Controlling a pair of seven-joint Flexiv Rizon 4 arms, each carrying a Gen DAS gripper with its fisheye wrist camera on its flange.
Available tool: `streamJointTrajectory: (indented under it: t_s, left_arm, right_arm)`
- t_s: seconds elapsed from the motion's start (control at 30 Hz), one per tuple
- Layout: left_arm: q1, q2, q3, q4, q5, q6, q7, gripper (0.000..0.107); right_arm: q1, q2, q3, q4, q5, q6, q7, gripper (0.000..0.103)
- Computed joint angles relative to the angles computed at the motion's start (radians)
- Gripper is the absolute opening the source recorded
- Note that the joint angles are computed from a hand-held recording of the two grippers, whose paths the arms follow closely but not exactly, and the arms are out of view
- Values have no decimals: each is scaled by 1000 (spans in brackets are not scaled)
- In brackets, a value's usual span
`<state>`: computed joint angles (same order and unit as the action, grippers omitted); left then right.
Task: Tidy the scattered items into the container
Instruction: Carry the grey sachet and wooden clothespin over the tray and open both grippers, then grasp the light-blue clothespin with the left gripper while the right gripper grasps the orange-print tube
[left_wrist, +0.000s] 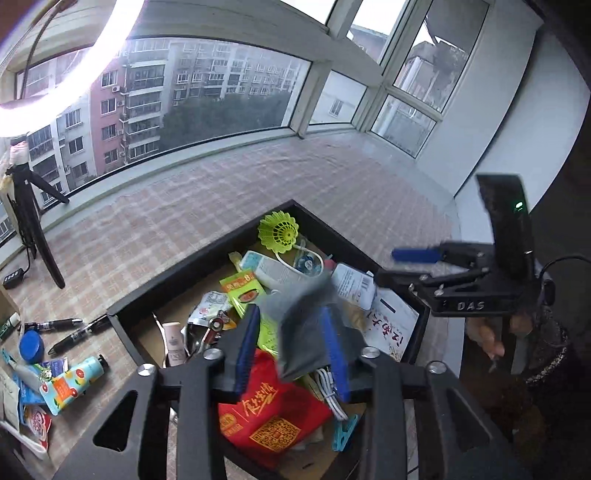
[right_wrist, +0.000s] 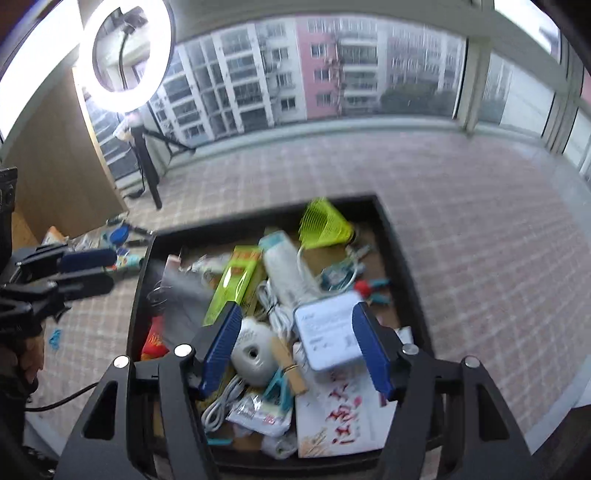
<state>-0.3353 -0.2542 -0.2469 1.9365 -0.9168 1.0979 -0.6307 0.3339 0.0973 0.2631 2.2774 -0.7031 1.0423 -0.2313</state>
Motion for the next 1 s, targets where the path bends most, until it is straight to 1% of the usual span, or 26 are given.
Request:
streamJointTrajectory:
  t_s: [0.17,0.23,0.4,0.6,0.67,0.77,0.83,0.93,1.0]
  left_arm:
    - [-1,14,9,24,7,24,-2,34]
    - [6,19,14,29,3,18,-6,34]
    - [14,37,32,55,5,44,-30,34]
    - [37,81,66,129,-21,69,-36,35]
    - [49,97,88,158,-11,86,-55,38]
    - [74,126,118,208,-19,96,-74,38]
    - [90,145,143,241,12,109,-102,38]
    - [128,183,189,303,60,112,-152,38]
    - [154,207,216,338,112,109,-190,38]
  right_arm:
    - [2,-8,0,-12,-6,5,-12,62]
    - [6,-17,-1,-17,-4,7,-15,62]
    - [24,-56,-7,-41,-2,34,-39,62]
    - [59,-131,-20,-100,14,93,-117,62]
    - [76,-165,-25,-131,27,108,-158,62]
    - [107,-228,-31,-190,61,137,-240,62]
    - [130,-273,-31,-240,93,138,-309,62]
    - [161,-348,-19,-331,158,123,-464,62]
    - [181,-403,-4,-403,206,88,-592,62]
